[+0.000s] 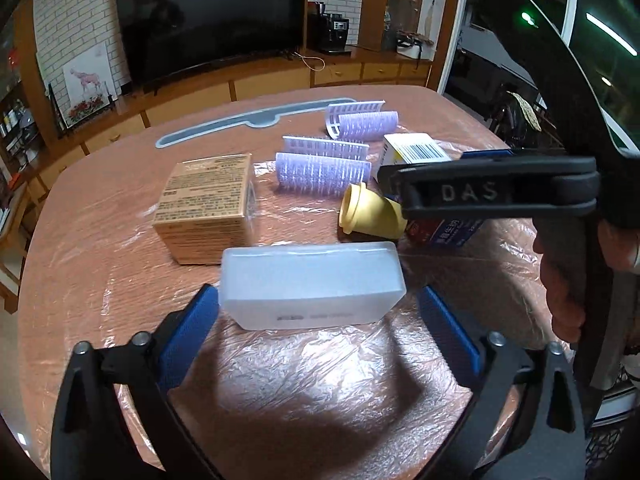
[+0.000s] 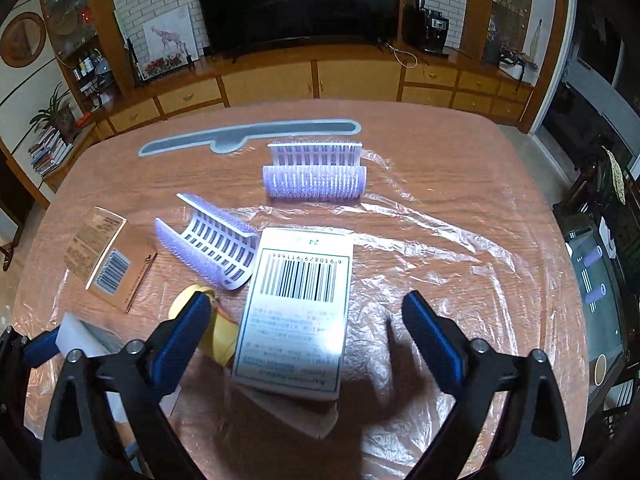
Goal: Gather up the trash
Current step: 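Grasp the white plastic box with the left tool while the right tool grasps the white barcode box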
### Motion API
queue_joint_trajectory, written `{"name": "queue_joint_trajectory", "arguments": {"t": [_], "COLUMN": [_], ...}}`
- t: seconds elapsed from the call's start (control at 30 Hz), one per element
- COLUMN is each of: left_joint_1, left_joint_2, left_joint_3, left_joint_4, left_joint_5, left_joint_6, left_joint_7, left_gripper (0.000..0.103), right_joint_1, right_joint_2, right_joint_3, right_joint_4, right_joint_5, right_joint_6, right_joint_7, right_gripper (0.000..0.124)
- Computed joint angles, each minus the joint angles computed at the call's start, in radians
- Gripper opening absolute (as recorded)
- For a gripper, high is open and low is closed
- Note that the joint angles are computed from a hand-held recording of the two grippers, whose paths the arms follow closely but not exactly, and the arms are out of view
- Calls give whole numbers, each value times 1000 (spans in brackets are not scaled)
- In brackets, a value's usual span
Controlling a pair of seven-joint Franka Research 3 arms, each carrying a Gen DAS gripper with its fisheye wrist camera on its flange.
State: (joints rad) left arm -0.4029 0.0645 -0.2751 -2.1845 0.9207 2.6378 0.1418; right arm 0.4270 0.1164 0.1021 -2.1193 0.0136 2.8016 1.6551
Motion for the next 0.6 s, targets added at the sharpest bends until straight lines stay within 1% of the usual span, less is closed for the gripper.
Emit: {"name": "queue_joint_trajectory", "arguments": {"t": [0.07, 0.1, 0.13, 0.23, 0.27, 0.4, 0.6], "left_joint_1": [2, 5, 7, 14, 16, 25, 37], "left_joint_2": [3, 5, 3, -3, -7, -22, -48], "left_joint_3": [1, 2, 4, 10, 11, 11, 6], "left_joint_4": [-2, -2, -6, -17, -21, -37, -55], "left_joint_5": [-14, -22, -21, -17, -14, -6, 6], "left_joint_6": [6, 11, 22, 51, 55, 74, 81], "left_joint_7": [14, 22, 20, 13, 9, -3, -3], "left_gripper": [88, 83, 83, 83, 83, 83, 83], "right_joint_1": [-4, -7, -6, -2, -6, -38, -30], "right_joint_2": [11, 17, 22, 33, 34, 27, 2], "right_joint_3": [5, 7, 7, 4, 9, 40, 26], "right_joint_4": [12, 18, 23, 30, 30, 20, -7], "right_joint_5": [23, 40, 44, 46, 67, 237, 259], "right_joint_6": [-13, -17, -21, -25, -25, -11, 10], "right_joint_7": [-16, -28, -30, -34, -48, -166, -168], "right_gripper": [83, 80, 78, 57, 50, 46, 46]}}
